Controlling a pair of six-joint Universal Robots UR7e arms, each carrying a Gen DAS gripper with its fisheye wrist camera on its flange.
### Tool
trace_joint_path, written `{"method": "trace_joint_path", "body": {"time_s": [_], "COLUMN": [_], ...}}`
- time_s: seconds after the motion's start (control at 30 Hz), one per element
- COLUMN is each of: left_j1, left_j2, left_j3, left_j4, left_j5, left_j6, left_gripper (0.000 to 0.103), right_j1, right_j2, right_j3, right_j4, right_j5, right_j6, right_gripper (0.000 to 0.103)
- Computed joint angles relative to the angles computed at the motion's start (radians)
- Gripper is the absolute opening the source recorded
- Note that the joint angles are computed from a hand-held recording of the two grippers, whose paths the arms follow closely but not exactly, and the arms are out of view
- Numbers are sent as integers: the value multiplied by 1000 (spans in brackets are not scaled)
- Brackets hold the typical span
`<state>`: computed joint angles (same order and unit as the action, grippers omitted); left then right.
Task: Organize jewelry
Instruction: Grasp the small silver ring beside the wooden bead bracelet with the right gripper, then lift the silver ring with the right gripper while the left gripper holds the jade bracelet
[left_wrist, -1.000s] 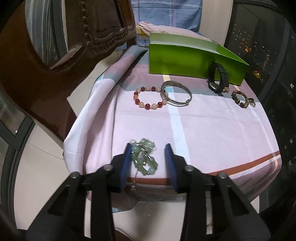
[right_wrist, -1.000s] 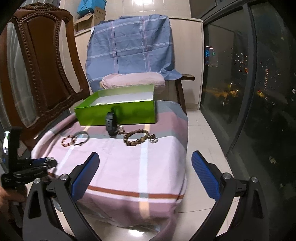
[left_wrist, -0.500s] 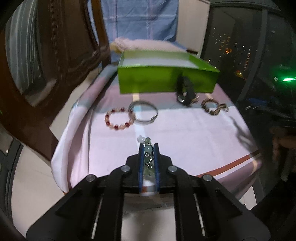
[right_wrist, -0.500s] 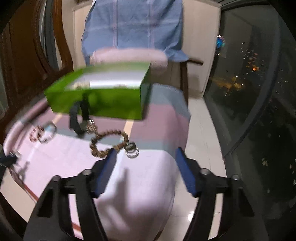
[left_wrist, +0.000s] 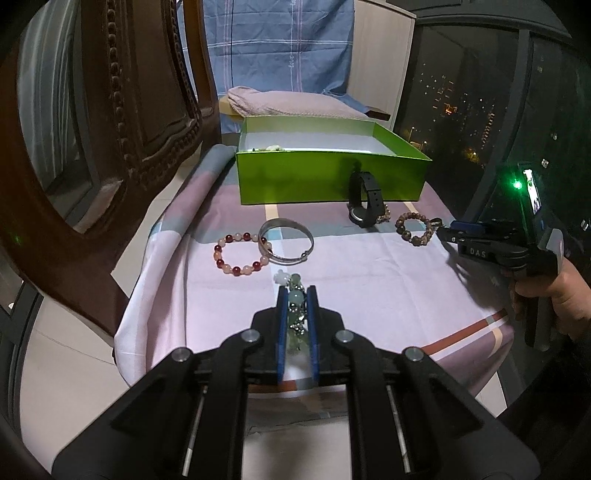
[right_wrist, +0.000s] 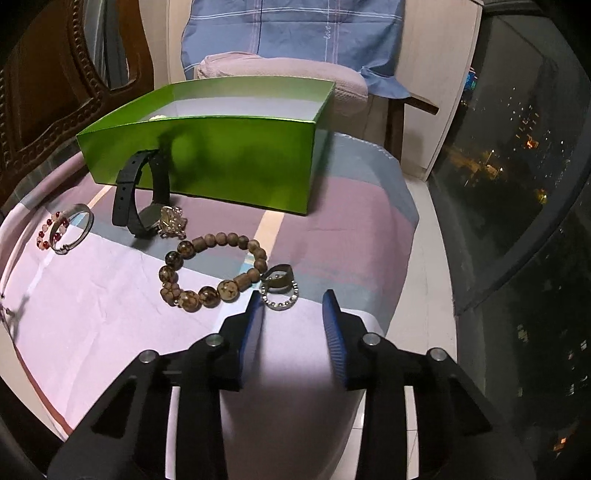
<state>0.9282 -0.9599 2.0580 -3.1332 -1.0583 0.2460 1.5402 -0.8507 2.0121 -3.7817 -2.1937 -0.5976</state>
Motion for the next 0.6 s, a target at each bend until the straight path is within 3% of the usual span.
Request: {"method": "trace_joint_path", "body": {"time_s": [0.2,0.33,0.6], "left_j1": [-4,-3,11], "left_j2": [-5,-6,-22], "left_j3": [5,7,-5], "left_j4": [-3,-5,23], "left_j5": [-2,0,-21], "left_j6": [2,0,-20], "left_gripper": [10,10,10], "right_j1": [-3,2,33], "right_j2": [4,3,-45], "right_j3": [-20,-22,36], "right_j4": [9,28,48], "right_j5": [6,9,17], "right_j6": [-24,-22,49], "right_gripper": [34,18,17]}}
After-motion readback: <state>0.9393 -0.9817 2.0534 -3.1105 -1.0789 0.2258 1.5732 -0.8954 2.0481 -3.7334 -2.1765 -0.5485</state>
